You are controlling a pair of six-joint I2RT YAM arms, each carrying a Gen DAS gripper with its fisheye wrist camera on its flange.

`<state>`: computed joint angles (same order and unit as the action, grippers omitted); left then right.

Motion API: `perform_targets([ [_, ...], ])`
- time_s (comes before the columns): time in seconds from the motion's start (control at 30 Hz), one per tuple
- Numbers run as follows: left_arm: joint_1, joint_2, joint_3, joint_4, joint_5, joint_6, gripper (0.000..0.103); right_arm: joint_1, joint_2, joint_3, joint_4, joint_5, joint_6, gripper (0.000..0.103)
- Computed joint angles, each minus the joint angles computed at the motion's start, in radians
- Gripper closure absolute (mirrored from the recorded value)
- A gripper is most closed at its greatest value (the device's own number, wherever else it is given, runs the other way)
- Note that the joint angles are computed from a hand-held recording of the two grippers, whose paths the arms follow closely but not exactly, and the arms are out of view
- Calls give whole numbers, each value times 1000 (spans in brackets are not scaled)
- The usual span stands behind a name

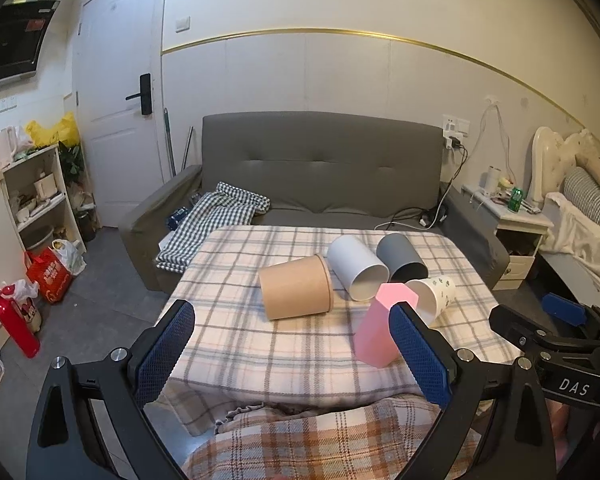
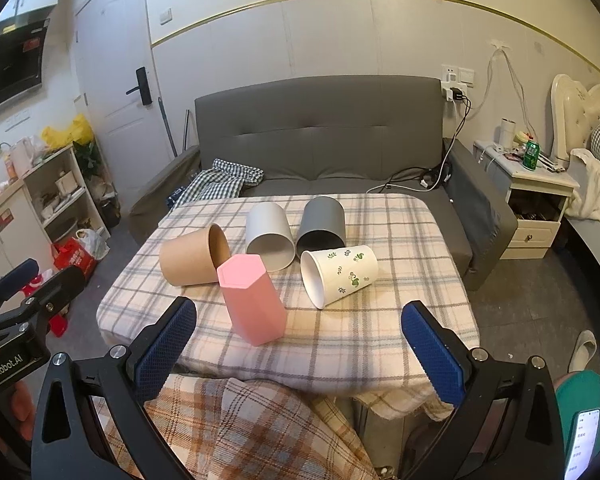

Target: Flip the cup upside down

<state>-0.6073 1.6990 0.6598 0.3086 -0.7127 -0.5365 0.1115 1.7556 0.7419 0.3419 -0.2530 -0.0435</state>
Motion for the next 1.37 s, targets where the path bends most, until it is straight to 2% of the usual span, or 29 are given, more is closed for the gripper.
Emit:
perform_targets([
  [0.47,18,-4,-14,15,39,-22,2,-5,18,-3,10,5,-6,0],
  [1.17,20,8,-10,5,42,-25,2,-1,31,-6,15,6,-7,0],
  [1.37,12,16,-33,37,36,-24,2,5,36,-15,25,11,-3,0],
])
